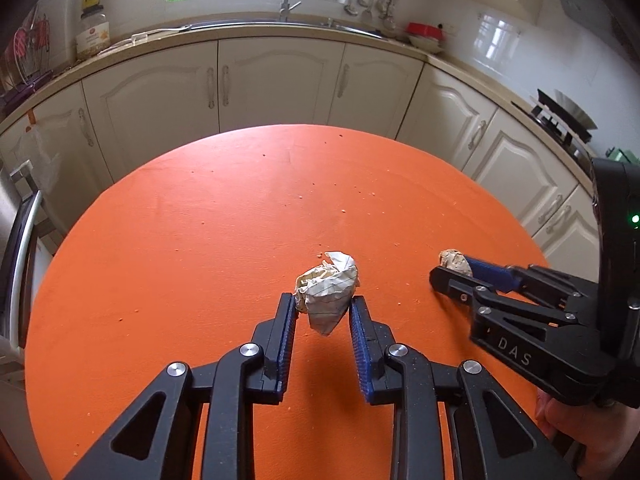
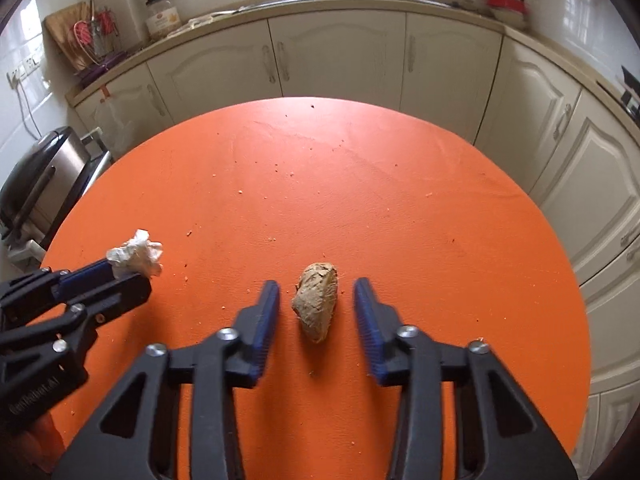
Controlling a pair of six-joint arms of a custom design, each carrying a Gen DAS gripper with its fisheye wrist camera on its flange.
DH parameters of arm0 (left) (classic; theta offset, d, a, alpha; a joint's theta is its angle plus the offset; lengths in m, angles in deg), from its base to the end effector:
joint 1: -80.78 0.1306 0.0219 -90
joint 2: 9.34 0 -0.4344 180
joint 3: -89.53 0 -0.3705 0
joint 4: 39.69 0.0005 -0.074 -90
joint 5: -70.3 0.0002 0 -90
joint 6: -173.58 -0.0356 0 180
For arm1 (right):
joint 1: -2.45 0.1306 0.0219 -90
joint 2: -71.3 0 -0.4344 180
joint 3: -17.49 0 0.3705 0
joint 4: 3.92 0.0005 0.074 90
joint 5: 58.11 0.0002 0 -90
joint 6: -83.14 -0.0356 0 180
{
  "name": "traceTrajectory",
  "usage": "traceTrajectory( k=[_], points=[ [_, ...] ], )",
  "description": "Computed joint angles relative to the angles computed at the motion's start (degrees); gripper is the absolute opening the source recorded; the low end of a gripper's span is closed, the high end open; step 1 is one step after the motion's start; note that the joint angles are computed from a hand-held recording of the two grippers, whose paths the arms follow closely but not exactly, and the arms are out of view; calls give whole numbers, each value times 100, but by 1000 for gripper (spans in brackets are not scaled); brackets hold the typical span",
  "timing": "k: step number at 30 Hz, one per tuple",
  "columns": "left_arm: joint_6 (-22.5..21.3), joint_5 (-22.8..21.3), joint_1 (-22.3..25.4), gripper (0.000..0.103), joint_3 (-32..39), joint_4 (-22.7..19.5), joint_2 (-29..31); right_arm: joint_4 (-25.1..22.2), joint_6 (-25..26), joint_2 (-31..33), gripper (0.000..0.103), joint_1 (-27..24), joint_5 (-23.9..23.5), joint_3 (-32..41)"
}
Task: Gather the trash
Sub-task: 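Grasp the white crumpled paper with the left tool while the right tool grasps the brown lump, then carry the white paper and brown lump in both tools over the blue bin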
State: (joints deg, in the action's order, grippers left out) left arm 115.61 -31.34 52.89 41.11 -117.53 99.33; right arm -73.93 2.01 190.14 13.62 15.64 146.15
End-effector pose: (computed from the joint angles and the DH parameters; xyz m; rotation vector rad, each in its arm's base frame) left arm 0.5022 -0.2582 0.5972 -0.1713 2.5036 -0.1743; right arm 0.6360 0.1352 0.4803 -0.5501 2.5453 0.3853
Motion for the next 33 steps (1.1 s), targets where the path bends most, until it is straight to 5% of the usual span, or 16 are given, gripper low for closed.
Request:
traceTrajectory(
  k=[15, 33],
  points=[
    [180, -680, -809, 23, -187, 295, -496, 381, 0, -1222, 20, -416, -625, -963],
    [384, -1898, -3097, 23, -312, 343, -1165, 782, -6, -2687, 20, -1995, -1398, -1549]
  ],
)
